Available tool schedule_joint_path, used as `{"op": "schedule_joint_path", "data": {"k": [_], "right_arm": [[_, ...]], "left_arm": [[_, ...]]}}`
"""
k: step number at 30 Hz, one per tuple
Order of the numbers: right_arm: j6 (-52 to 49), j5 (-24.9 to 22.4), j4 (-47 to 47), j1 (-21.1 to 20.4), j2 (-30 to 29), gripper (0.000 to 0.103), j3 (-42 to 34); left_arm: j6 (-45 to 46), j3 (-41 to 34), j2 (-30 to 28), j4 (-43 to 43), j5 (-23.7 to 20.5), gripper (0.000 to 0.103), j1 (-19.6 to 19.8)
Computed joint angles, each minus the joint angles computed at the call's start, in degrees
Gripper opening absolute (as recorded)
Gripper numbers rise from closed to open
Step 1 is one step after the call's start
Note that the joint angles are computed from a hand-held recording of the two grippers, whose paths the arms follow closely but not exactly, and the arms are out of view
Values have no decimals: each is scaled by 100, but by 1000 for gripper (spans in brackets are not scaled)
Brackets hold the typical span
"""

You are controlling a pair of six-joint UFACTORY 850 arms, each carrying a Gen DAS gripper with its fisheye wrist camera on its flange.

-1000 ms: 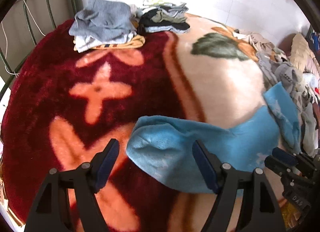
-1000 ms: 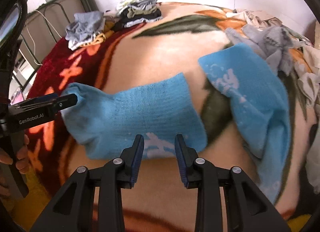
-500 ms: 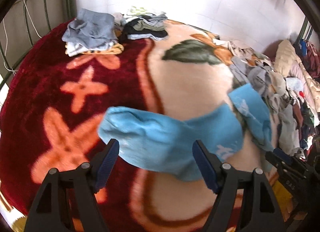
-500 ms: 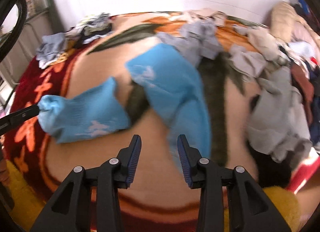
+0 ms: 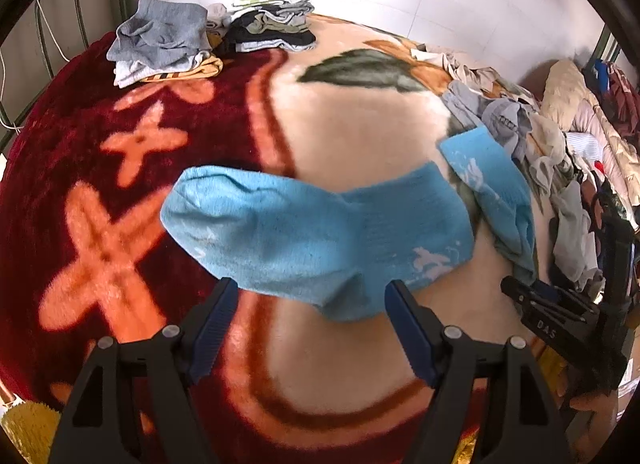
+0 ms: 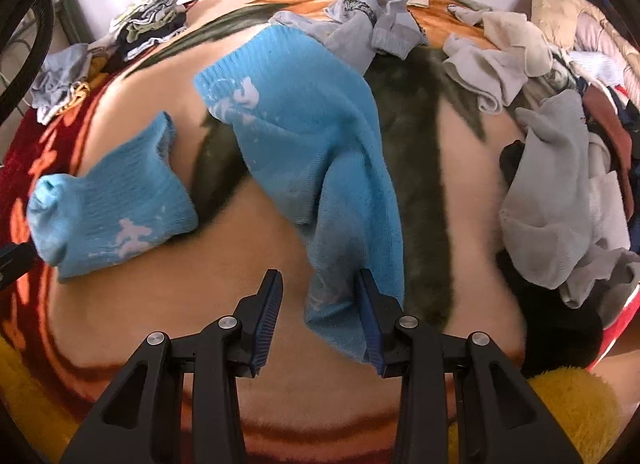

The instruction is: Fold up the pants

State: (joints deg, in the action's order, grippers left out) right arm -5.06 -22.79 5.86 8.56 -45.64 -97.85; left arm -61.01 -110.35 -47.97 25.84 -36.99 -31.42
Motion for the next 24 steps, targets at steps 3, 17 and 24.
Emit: {"op": "schedule_joint_path", "data": {"k": [3, 17, 24], "right_arm": [[203, -36, -225, 26, -55, 38, -58], [-391, 28, 762, -124, 2, 7, 23], [-2231, -135, 2579, -195, 385, 5, 365]], "left_arm": [[-7, 14, 1, 40, -81, 80, -5], [-357, 391, 245, 306, -50, 80, -41], [-406, 486, 326, 382, 19, 80, -82]]}}
